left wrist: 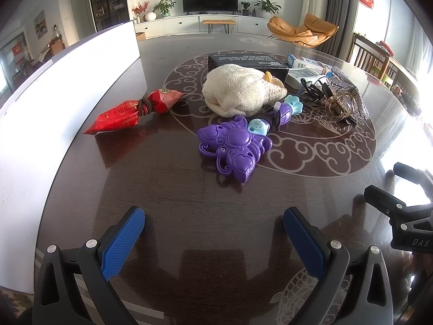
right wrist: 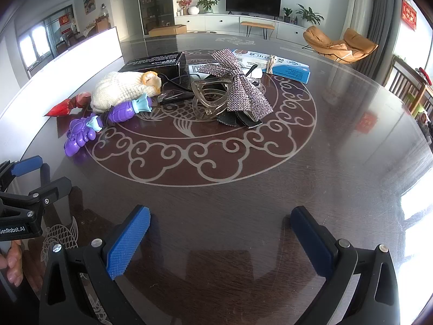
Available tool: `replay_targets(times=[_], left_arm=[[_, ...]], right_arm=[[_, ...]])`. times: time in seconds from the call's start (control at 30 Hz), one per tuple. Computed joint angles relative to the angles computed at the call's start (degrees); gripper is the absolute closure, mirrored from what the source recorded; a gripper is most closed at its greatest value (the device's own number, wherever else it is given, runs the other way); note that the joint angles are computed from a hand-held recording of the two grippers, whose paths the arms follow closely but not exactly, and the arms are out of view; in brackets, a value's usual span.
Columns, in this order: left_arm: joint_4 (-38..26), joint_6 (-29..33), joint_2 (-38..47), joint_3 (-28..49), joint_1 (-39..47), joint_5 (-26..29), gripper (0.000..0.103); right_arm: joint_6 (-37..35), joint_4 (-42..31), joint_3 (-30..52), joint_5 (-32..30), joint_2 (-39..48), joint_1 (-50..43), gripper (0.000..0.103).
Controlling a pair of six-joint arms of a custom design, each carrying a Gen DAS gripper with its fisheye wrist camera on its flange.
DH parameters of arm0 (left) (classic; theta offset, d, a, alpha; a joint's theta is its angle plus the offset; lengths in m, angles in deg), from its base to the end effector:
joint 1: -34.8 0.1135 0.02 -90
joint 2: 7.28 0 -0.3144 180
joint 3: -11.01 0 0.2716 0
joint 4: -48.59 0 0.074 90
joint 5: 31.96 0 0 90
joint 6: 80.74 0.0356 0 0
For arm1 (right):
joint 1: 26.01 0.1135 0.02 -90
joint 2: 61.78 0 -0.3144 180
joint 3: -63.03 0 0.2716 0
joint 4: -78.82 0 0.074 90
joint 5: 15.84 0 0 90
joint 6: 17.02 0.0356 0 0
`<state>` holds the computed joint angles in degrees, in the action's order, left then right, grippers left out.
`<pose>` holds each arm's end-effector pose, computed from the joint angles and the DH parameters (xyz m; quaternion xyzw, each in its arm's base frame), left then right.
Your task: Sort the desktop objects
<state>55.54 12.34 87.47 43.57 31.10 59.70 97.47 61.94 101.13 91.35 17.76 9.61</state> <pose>0.2347 -0.0162 0.0966 0.0607 0.9523 -0.0154 0.2986 0.1876 0.1215 0.1510 -0.0516 0.9507 0.0107 0.3056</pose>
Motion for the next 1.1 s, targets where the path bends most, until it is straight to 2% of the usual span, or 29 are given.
replay_targets(times=[0.63,0.9,1.0,1.1], left_arm=[[-0.2,0.2,-0.1,0.0,0.3,0.1,0.0],[-4.4,0.6,-2.4,0.6,4.6,3.6,0.0],[-4.0,-0.9,-3.7,0.4,7.3,4.8,0.0],[-2.5,-3.3,-5.6,0.1,10.4,3.7,0.0]], right_arm=[[0.0,0.1,0.0,0.0,0.1,0.0,0.0],[-0.1,0.1,0.0,0.0,0.0,-0.1,0.0],[-0.1,0.1,0.0,0.0,0.0,-0.1,0.0],[-0.1,0.1,0.0,0.0,0.0,-0.1,0.0]])
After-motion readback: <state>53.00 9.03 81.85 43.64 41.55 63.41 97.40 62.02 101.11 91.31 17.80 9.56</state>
